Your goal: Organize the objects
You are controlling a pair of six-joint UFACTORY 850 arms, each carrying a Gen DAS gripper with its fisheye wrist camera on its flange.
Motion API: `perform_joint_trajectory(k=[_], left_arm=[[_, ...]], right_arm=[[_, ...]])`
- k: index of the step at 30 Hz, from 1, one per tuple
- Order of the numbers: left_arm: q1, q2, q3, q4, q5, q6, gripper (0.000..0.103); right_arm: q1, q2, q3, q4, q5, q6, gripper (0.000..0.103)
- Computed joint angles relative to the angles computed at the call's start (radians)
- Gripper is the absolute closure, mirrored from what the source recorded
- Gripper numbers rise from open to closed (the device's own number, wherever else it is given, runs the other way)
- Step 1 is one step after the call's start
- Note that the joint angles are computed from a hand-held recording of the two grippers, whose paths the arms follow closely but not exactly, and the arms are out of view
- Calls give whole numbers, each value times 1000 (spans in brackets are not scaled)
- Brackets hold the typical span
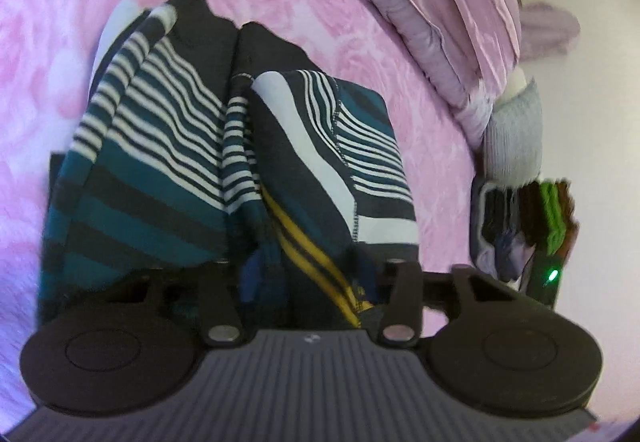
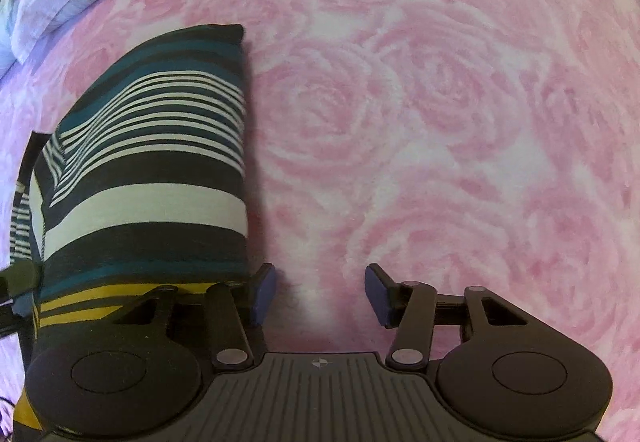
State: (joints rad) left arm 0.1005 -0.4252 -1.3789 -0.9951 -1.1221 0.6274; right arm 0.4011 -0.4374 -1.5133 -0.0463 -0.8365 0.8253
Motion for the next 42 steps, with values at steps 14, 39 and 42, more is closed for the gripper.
perform_joint_trajectory(k=[14, 39, 42], left_arm=[[107, 124, 36, 38, 114, 268, 83], [94, 27, -24, 171, 151, 146, 83], [92, 24, -14, 165, 179, 154, 81]], right_arm=[[139, -179, -322, -153, -111, -152, 103], [105, -123, -220, 31, 72, -178, 103], [91, -102, -177, 83, 121, -198, 103]])
